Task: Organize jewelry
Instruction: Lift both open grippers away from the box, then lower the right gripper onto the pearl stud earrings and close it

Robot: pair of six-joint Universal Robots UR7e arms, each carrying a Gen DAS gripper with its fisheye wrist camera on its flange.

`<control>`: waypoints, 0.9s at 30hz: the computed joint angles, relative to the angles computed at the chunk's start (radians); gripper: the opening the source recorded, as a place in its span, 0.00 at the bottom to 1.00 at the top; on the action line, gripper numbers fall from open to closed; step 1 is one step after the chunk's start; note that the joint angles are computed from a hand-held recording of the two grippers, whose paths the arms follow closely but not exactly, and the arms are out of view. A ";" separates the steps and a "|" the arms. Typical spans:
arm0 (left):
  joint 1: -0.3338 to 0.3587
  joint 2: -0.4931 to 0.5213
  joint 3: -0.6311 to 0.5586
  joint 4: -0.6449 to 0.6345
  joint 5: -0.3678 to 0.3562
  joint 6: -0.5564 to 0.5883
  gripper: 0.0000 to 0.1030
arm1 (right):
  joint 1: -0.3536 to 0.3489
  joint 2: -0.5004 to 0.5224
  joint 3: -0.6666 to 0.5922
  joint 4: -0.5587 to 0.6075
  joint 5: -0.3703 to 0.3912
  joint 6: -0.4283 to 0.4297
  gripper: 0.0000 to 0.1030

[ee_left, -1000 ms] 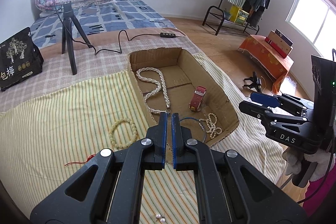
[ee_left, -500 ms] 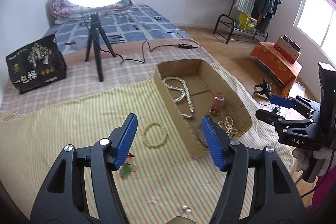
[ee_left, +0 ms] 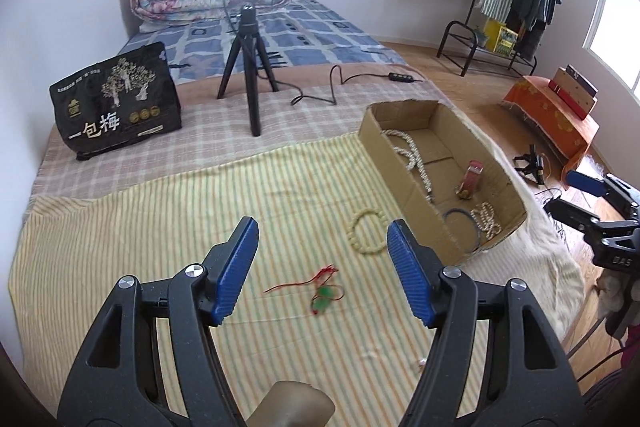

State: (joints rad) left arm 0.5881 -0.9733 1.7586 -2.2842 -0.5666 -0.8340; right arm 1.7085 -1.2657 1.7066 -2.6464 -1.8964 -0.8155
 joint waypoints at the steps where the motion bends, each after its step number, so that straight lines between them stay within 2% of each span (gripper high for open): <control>1: -0.001 -0.007 0.007 0.014 0.001 -0.009 0.67 | 0.004 -0.005 0.013 -0.005 -0.001 -0.011 0.77; 8: -0.007 -0.059 0.071 0.032 0.000 -0.027 0.67 | 0.025 -0.065 0.150 -0.083 0.003 -0.153 0.77; 11: -0.007 -0.081 0.103 0.004 -0.004 -0.025 0.67 | 0.026 -0.088 0.196 -0.096 0.008 -0.179 0.77; 19: 0.001 -0.095 0.131 -0.015 -0.052 -0.017 0.67 | 0.014 -0.123 0.272 -0.001 0.003 -0.209 0.77; 22: 0.007 -0.091 0.139 -0.046 -0.080 0.000 0.67 | 0.005 -0.139 0.283 0.073 0.016 -0.212 0.77; 27: 0.021 -0.074 0.139 -0.087 -0.140 0.037 0.61 | -0.005 -0.140 0.303 0.150 0.003 -0.229 0.76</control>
State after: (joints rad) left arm 0.6087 -1.0470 1.8980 -2.3708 -0.7065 -0.7972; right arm 1.7033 -1.4056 2.0094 -2.4967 -1.8933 -1.0444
